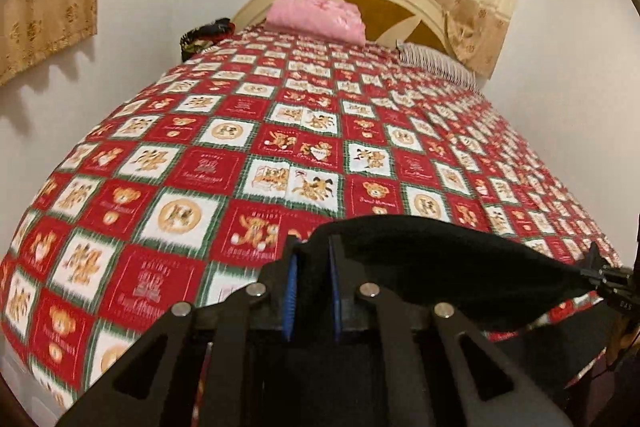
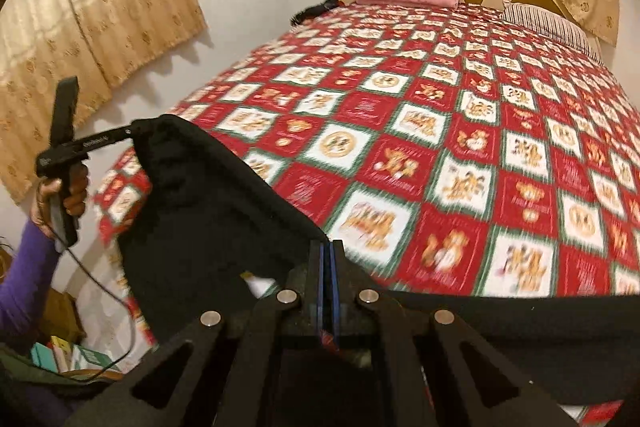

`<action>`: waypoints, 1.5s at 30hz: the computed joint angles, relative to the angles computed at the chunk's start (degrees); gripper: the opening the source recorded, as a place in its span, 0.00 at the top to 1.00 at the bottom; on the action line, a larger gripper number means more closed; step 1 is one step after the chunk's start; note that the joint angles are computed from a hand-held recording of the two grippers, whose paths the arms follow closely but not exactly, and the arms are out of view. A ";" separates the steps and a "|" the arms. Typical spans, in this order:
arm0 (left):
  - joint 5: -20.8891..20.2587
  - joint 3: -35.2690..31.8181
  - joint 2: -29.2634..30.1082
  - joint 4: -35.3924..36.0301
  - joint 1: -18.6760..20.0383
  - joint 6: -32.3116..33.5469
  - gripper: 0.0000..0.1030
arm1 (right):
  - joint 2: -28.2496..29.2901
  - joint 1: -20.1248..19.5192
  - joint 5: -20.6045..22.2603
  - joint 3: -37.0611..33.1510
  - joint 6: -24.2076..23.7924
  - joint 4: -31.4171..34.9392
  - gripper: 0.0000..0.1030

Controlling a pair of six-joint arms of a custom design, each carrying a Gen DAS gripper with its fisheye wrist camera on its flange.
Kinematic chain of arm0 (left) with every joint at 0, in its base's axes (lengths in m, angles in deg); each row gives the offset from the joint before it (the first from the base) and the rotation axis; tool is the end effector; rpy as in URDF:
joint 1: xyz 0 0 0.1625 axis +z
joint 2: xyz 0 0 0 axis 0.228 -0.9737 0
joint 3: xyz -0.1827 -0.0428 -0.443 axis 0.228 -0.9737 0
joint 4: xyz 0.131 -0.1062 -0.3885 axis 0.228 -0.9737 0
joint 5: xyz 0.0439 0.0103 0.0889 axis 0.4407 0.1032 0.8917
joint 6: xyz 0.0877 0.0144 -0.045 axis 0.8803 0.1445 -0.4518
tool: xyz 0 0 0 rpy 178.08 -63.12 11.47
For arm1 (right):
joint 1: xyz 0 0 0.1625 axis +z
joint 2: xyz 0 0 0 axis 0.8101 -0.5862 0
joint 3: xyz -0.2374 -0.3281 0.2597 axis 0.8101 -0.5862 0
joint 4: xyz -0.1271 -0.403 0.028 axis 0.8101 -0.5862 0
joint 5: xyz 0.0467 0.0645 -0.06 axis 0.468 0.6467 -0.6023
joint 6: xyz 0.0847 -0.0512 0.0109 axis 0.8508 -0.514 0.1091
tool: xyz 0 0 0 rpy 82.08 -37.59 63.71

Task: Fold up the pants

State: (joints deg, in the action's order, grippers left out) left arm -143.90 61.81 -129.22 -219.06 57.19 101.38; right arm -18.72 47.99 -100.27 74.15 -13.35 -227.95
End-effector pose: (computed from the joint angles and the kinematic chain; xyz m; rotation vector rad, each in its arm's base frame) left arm -0.0502 -0.6973 0.3508 0.3952 2.4281 -1.0165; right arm 0.2435 -0.6476 0.1909 0.8202 -2.5636 0.6423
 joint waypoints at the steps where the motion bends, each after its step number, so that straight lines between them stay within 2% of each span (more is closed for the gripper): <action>1: -0.41 1.52 -0.96 -1.00 0.03 -0.35 0.86 | -0.80 0.15 0.58 1.79 0.31 -0.88 0.97; 4: -1.23 7.30 -4.25 -4.40 0.12 -1.67 0.86 | -3.04 0.48 1.90 7.26 1.08 -3.14 0.97; 7: 0.30 12.61 -6.07 -8.50 -0.01 -1.88 0.86 | -4.11 0.12 2.88 12.24 2.73 -5.24 0.97; 11: 1.68 17.91 -6.85 -11.97 0.65 -2.70 0.85 | -3.07 -0.51 0.94 17.22 2.55 -9.07 0.97; 20: 5.89 21.17 -7.33 -9.62 2.03 -6.16 0.79 | -1.10 -2.08 -1.43 21.09 3.39 -9.71 0.97; 24: 8.78 22.11 -7.96 -8.27 1.61 -5.40 0.78 | -0.32 -1.66 -3.34 22.46 2.68 -11.29 0.97; 27: 13.67 22.54 -8.55 -5.27 0.79 -6.13 0.78 | -0.73 -2.20 -2.79 22.24 4.19 -10.32 0.97; 30: 18.48 23.49 -10.20 -6.32 -0.52 -6.07 0.77 | -2.21 -1.64 -2.93 21.55 4.27 -7.60 0.95; 32: 19.56 23.58 -11.32 -8.05 -1.46 -6.43 0.77 | -4.19 -1.24 0.39 21.34 3.43 -8.18 0.93; 33: 20.06 23.50 -11.49 -9.59 -2.18 -6.15 0.77 | -4.81 -1.13 1.97 20.96 3.02 -8.56 0.91; 34: 20.59 23.12 -11.00 -11.91 -3.25 -5.10 0.77 | -5.22 -0.97 4.04 20.23 2.61 -9.35 0.78; 35: 20.43 22.71 -10.37 -13.25 -3.64 -4.08 0.77 | -5.18 -0.91 6.13 19.24 2.16 -10.18 0.52; 37: 18.22 21.50 -7.78 -16.90 -4.97 -0.94 0.77 | -3.76 -0.84 9.16 17.11 1.06 -13.92 0.17; 39: 17.01 20.01 -5.05 -17.98 -5.33 -0.39 0.72 | -1.41 -1.07 11.50 13.81 0.11 -15.58 0.17; 40: 16.02 19.02 -3.19 -17.72 -5.39 -1.16 0.68 | -0.43 -1.18 11.85 11.63 0.92 -13.74 0.17; 42: 13.81 17.79 -0.68 -16.76 -5.08 -1.67 0.68 | 1.96 -2.21 13.78 6.33 4.06 -7.44 0.17; 45: 15.74 16.85 3.49 -16.61 -4.51 -2.35 0.68 | 5.18 -3.66 15.96 1.07 7.17 -1.05 0.17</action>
